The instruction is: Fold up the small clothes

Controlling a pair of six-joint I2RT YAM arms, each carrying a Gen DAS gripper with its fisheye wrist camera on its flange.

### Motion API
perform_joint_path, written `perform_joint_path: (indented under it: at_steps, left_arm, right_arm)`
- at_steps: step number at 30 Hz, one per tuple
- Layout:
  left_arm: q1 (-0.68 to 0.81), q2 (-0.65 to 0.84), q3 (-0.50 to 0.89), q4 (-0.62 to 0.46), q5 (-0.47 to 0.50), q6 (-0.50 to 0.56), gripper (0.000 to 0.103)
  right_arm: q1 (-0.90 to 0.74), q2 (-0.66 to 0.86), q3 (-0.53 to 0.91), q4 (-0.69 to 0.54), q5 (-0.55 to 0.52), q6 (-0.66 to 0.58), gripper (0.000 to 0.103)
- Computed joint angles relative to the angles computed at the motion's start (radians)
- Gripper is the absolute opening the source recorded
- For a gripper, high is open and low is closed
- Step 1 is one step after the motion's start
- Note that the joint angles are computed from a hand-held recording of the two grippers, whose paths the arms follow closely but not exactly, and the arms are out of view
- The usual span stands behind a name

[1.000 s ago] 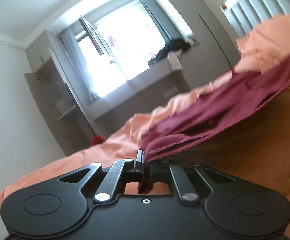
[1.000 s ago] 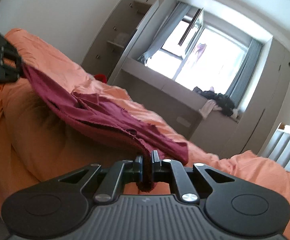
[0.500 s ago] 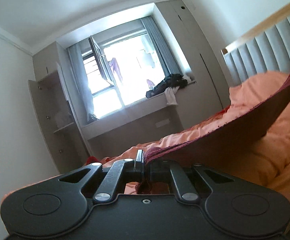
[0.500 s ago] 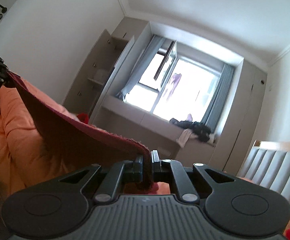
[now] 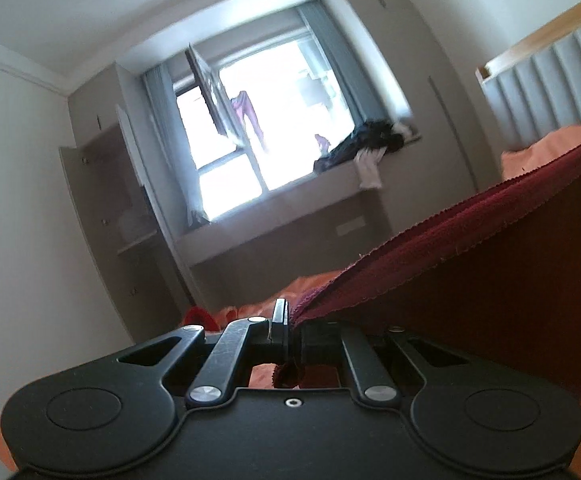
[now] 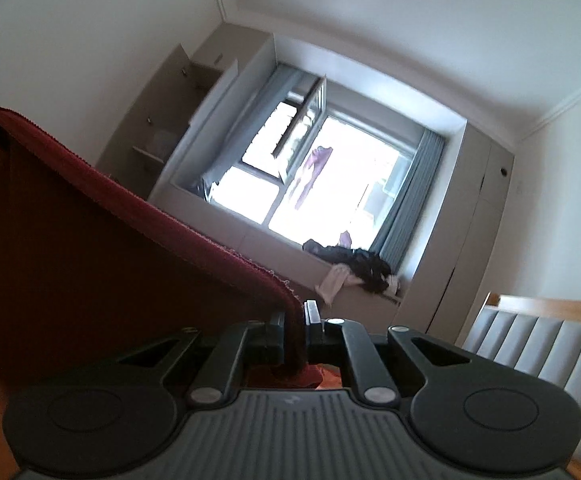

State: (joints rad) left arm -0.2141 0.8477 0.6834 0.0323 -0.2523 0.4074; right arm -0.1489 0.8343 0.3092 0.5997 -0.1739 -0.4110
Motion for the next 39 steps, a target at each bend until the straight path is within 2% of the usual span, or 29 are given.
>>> perform_joint_path:
  at_steps: [3, 6, 12, 19, 22, 24, 25, 26, 30, 35, 39]
  left_arm:
    - [0.032, 0.233, 0.081, 0.095, 0.010, -0.035, 0.005]
    - [0.076, 0.445, 0.178, 0.152, 0.034, -0.072, 0.005]
    - [0.107, 0.803, 0.398, 0.170, 0.031, -0.102, 0.006]
    - [0.135, 1.029, 0.572, 0.084, 0.023, -0.118, 0.010]
    - [0.150, 1.097, 0.652, -0.003, 0.038, -0.155, 0.019]
    - [0.161, 1.130, 0.703, -0.068, 0.047, -0.194, 0.030]
    - [0.170, 1.143, 0.723, -0.092, 0.053, -0.214, 0.031]
    - [0.174, 1.147, 0.723, -0.096, 0.051, -0.231, 0.031]
    - [0.208, 1.132, 0.694, -0.099, 0.071, -0.307, 0.054]
    - [0.230, 1.131, 0.651, -0.111, 0.054, -0.362, 0.056]
    - [0.234, 1.163, 0.670, -0.130, 0.031, -0.378, 0.056]
  right_arm:
    - [0.058, 0.294, 0.075, 0.180, 0.073, -0.015, 0.009]
    - [0.079, 0.527, 0.184, 0.246, 0.095, -0.008, 0.009]
    - [0.118, 0.880, 0.417, 0.254, 0.142, -0.032, 0.009]
    - [0.125, 1.114, 0.635, 0.129, 0.133, -0.019, 0.013]
    - [0.123, 1.159, 0.693, 0.065, 0.134, -0.028, 0.022]
    - [0.119, 1.178, 0.715, 0.039, 0.131, -0.013, 0.036]
    - [0.116, 1.183, 0.726, 0.027, 0.129, -0.003, 0.038]
    - [0.111, 1.185, 0.734, 0.017, 0.123, 0.010, 0.046]
    - [0.078, 1.185, 0.765, -0.018, 0.091, 0.048, 0.074]
    - [0.062, 1.213, 0.803, -0.046, 0.120, 0.083, 0.095]
    - [0.049, 1.240, 0.811, -0.020, 0.172, 0.125, 0.102]
